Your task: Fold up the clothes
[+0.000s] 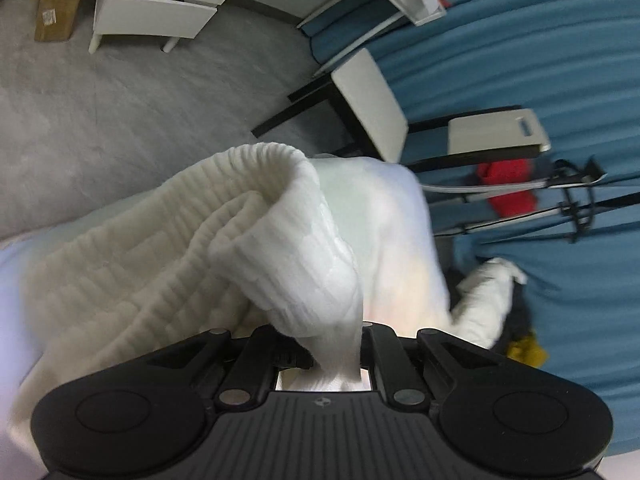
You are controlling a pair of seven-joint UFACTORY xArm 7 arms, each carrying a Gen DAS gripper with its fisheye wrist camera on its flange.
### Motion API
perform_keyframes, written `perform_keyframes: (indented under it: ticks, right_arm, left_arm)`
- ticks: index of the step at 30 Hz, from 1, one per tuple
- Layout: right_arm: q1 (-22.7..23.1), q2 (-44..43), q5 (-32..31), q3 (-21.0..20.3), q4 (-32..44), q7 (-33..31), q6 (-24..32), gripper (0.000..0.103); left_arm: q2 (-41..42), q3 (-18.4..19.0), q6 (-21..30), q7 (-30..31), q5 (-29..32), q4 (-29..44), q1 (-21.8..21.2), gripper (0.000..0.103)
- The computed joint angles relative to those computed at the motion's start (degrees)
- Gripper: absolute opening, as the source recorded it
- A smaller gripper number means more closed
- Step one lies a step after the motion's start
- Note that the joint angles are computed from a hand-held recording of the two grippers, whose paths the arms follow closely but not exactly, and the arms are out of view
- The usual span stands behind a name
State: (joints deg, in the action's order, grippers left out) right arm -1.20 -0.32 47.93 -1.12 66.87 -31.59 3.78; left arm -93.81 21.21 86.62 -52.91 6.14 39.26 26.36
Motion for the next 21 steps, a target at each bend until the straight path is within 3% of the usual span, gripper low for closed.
perform_keyframes:
  ticks: [2, 5, 7, 9, 11, 13, 16, 18, 20, 21]
  right_arm:
    - [0.1, 2.4, -1.4, 0.8, 1.1, -1.4, 0.1, 0.007]
    - [-1.8, 3.4, 5.2, 2.7, 2.8, -7.5, 2.6, 0.011]
    - [-3.4, 1.9, 12.4, 2.3, 3.3, -12.2, 7.9, 0.015]
    - [-4.3, 0.1, 17.5, 0.5, 3.3, -14.2, 13.6, 0.024]
    - [-5.1, -3.6, 24.0, -2.0, 1.4, -16.0, 19.0, 0.038]
    - [-5.2, -8.8, 30.0, -4.8, -2.4, -17.6, 21.6, 0.051]
    - [-5.4, -17.2, 35.6, -9.1, -9.7, -14.7, 21.6, 0.064]
    - [-6.3, -22.8, 36.9, -12.0, -15.4, -9.4, 21.2, 0.065]
    - [-7.9, -27.5, 34.8, -14.7, -20.9, -2.1, 21.7, 0.077]
    - [-8.8, -28.9, 31.3, -15.9, -22.7, 2.7, 22.9, 0.077]
  left_arm:
    - [0.5, 0.2, -1.5, 1.0, 1.0, -1.8, -0.4, 0.011]
    - [0.0, 0.6, -2.7, 2.7, 1.0, -2.6, -0.7, 0.016]
    - [-1.6, 1.0, -2.7, 4.4, 0.6, -2.1, -1.1, 0.019]
    - [-3.9, 0.6, -2.3, 5.5, -0.4, -1.6, -1.4, 0.029]
    - [-6.8, -0.5, -1.1, 6.1, -1.1, -0.4, -1.7, 0.050]
    - [-9.7, -2.1, 0.6, 6.2, -1.8, 1.4, -2.2, 0.063]
    - [-13.5, -5.6, 4.2, 5.2, -3.7, 5.7, -4.2, 0.073]
    - [-15.5, -7.9, 7.5, 4.1, -4.7, 9.0, -5.2, 0.082]
    - [-16.7, -9.9, 10.8, 2.0, -6.2, 12.2, -6.1, 0.083]
    - [-17.3, -10.4, 12.4, 0.4, -7.3, 13.1, -6.5, 0.084]
